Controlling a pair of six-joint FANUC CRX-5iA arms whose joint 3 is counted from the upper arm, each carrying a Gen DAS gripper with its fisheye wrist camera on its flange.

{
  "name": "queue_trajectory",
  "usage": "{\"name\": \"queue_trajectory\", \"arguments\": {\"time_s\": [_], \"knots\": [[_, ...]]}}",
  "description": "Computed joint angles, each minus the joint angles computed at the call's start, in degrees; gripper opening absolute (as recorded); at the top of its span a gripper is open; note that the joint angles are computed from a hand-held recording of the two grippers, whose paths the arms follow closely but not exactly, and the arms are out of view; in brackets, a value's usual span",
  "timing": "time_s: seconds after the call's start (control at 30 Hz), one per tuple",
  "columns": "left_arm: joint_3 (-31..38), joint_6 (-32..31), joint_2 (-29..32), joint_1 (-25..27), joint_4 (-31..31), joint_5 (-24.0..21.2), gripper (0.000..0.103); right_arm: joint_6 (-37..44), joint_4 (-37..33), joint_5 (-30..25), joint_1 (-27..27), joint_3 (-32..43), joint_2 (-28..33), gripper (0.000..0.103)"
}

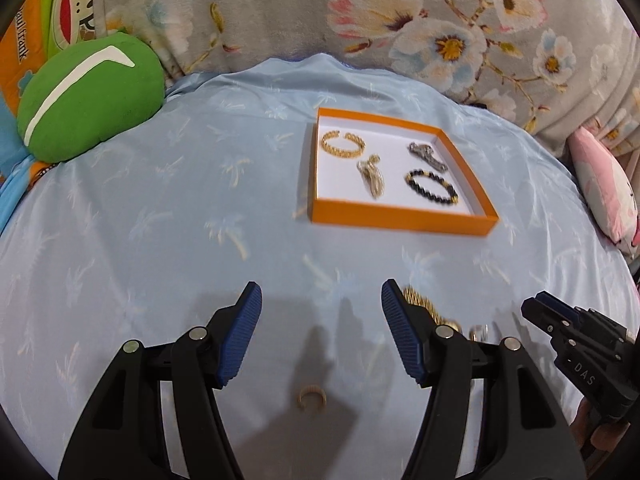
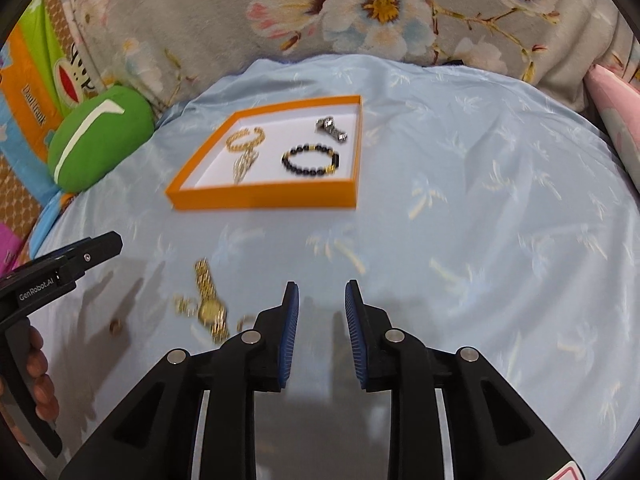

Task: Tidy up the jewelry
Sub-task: 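Lower the right tool onto the gold watch and close on it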

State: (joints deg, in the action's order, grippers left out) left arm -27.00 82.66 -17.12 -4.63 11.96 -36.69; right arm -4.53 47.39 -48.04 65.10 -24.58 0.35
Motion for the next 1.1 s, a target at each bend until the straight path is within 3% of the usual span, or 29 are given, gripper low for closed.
{"name": "queue_trajectory", "arguments": {"time_s": [0.27, 0.37, 0.53, 0.67, 0.97, 1.03, 1.1], "knots": [[-5.40, 0.60, -5.34, -0.01, -0.74, -2.71, 0.060, 0.19, -2.66, 0.52, 3.94, -0.74, -0.25, 0.027], [-6.59, 0.69, -6.57, 0.25, -0.86, -3.11, 0.060, 1.88, -1.60, 1.23, 3.73, 0.76, 0.97, 0.033], [-8.12, 0.23, -8.10, 1.52, 0.01, -3.62, 0.060, 6.63, -1.13, 2.79, 2.05, 4.73, 4.42, 0.036], [-9.15, -0.73, -8.93, 3.01, 1.36, -3.86, 0.060, 12.67, -4.31, 3.49, 0.69, 8.18, 7.25, 0.039], [-10.48, -2.69, -9.63, 5.36, 3.91, -4.01, 0.060, 19.64, -7.79, 2.16, -0.35, 11.77, 10.51, 0.040], [-10.60, -2.94, -9.60, 5.65, 4.24, -4.08, 0.060, 20.25, -6.90, 1.44, 0.07, 11.83, 10.84, 0.036], [-10.63, -3.03, -9.47, 5.69, 4.44, -4.19, 0.060, 21.16, -7.55, 1.92, 0.00, 12.09, 10.84, 0.027]]}}
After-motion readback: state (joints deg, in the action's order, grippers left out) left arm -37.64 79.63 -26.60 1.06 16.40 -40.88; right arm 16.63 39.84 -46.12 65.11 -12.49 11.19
